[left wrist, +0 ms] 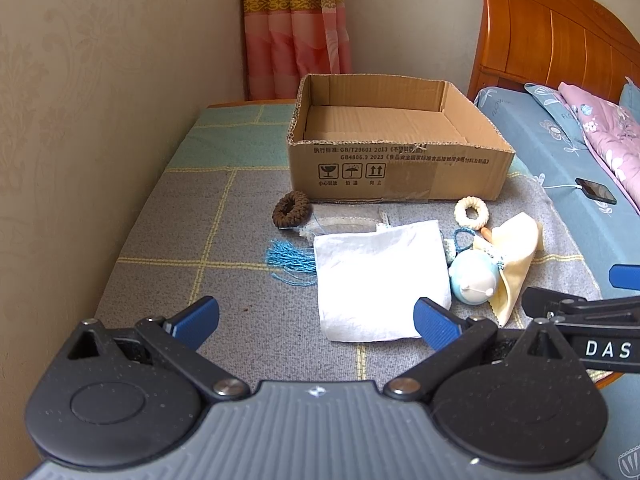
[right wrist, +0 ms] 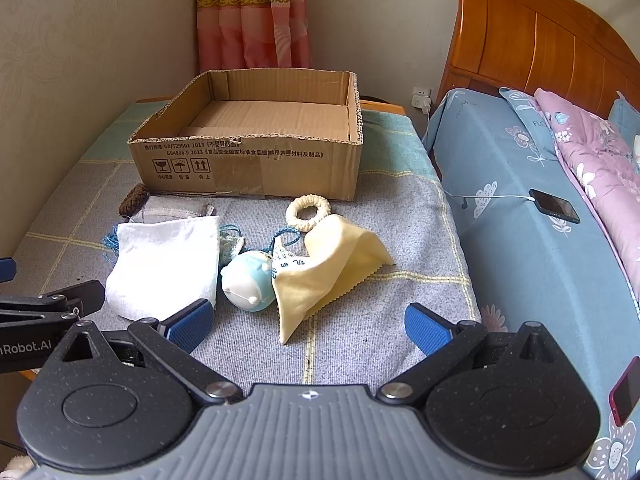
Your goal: Organize soft objects
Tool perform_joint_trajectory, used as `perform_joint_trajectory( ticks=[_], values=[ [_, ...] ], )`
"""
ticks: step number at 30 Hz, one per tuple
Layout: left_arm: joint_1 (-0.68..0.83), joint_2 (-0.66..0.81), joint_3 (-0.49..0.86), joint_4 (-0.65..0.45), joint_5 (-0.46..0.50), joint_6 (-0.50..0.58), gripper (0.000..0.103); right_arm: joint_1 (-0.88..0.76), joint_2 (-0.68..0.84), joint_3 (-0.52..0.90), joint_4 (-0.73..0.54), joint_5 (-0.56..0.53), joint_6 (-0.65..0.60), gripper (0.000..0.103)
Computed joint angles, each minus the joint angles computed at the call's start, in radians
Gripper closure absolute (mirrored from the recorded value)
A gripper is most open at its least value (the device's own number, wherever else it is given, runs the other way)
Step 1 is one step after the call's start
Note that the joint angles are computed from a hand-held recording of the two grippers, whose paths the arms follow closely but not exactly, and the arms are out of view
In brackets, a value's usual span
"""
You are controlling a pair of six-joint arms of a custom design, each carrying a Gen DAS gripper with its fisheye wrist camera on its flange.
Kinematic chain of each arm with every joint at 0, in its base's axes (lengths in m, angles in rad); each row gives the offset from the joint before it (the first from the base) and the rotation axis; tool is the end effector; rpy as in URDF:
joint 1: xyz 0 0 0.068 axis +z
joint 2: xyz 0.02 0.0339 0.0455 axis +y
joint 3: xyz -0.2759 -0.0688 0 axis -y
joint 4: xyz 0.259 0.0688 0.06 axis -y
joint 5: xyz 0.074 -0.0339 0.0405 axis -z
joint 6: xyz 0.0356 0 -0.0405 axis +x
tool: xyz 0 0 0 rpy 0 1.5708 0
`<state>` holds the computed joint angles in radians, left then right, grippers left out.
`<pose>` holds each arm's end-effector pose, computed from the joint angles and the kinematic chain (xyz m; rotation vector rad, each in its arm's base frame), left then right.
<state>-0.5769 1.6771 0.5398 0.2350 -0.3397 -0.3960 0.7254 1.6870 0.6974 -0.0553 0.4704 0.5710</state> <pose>0.2405 -0.1423 0.0936 0.0744 2.4027 -0.0258 0.2332 0.1852 0.1126 -0.0314 2.4522 -0.0698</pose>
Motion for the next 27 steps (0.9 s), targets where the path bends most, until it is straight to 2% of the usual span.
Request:
perform_joint_trajectory(
  ticks=[27],
  values=[
    [0.001, 0.003, 0.013, -0.008, -0.004, 0.010, 0.001, -0.004, 0.017, 0.007, 0.014, 0.011, 0.000, 0.000]
  ],
)
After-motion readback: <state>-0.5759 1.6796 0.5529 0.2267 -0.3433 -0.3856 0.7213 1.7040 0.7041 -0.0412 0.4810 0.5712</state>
